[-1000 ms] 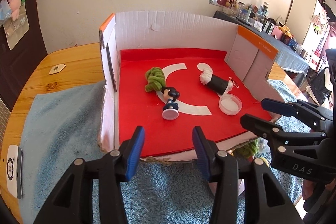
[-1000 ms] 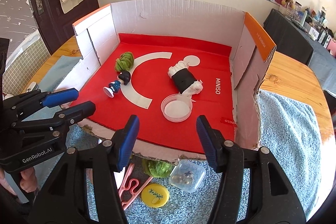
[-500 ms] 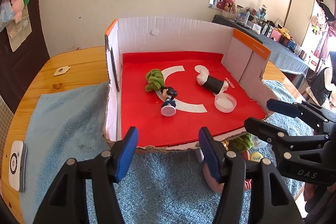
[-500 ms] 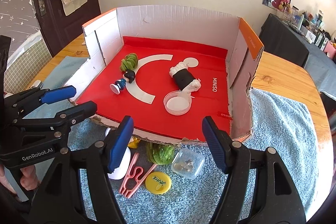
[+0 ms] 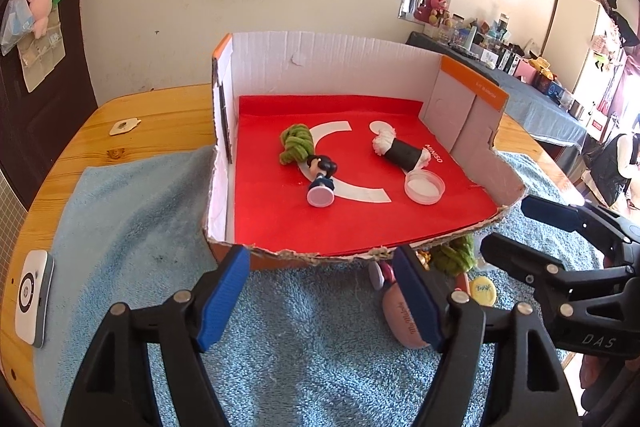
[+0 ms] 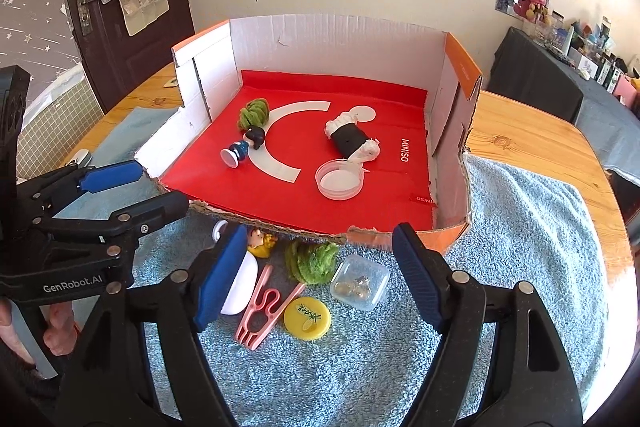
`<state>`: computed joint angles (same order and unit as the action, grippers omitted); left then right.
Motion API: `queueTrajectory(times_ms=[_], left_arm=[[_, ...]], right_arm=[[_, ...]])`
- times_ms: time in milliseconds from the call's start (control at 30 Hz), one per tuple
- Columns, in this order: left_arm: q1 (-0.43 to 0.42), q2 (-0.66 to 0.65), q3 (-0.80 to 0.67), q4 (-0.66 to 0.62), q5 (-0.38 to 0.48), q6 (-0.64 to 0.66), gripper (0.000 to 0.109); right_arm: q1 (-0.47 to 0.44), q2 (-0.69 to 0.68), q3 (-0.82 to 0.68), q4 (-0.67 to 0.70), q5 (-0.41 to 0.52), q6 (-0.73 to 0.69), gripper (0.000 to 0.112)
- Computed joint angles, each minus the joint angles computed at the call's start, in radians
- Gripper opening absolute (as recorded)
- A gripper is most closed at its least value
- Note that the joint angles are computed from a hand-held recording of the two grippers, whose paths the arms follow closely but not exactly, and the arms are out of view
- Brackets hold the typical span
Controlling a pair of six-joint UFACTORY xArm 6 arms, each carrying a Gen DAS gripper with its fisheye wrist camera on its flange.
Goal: Organize objects
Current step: 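Withdraw both open tools up and out of the box, then move the right tool toward the yellow round cap while the left tool approaches the pink device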
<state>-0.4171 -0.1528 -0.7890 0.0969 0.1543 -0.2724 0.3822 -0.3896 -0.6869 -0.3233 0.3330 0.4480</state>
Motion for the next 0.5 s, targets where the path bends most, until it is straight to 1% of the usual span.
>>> queueTrajectory(times_ms=[133, 167, 267, 500], left_arm=[[0.001, -0.006, 0.007, -0.004, -0.001, 0.005, 0.077], [0.001, -0.01, 0.011, 0.001, -0.003, 0.002, 0.079], [0.0, -0.029, 0.033, 0.043, -0.012, -0.035, 0.081], [-0.008, -0.062, 0.072, 0.05, -0.012, -0.05, 0.084]], right_arm=[[0.004, -0.022, 0.019, -0.018, -0.002, 0.021, 0.074], [0.006, -0.026, 0.023, -0.021, -0.002, 0.024, 0.074], [0.011, -0.043, 0.042, -0.02, -0.005, 0.03, 0.074], [0.018, -0.083, 0.085, -0.019, 0.001, 0.045, 0.074]])
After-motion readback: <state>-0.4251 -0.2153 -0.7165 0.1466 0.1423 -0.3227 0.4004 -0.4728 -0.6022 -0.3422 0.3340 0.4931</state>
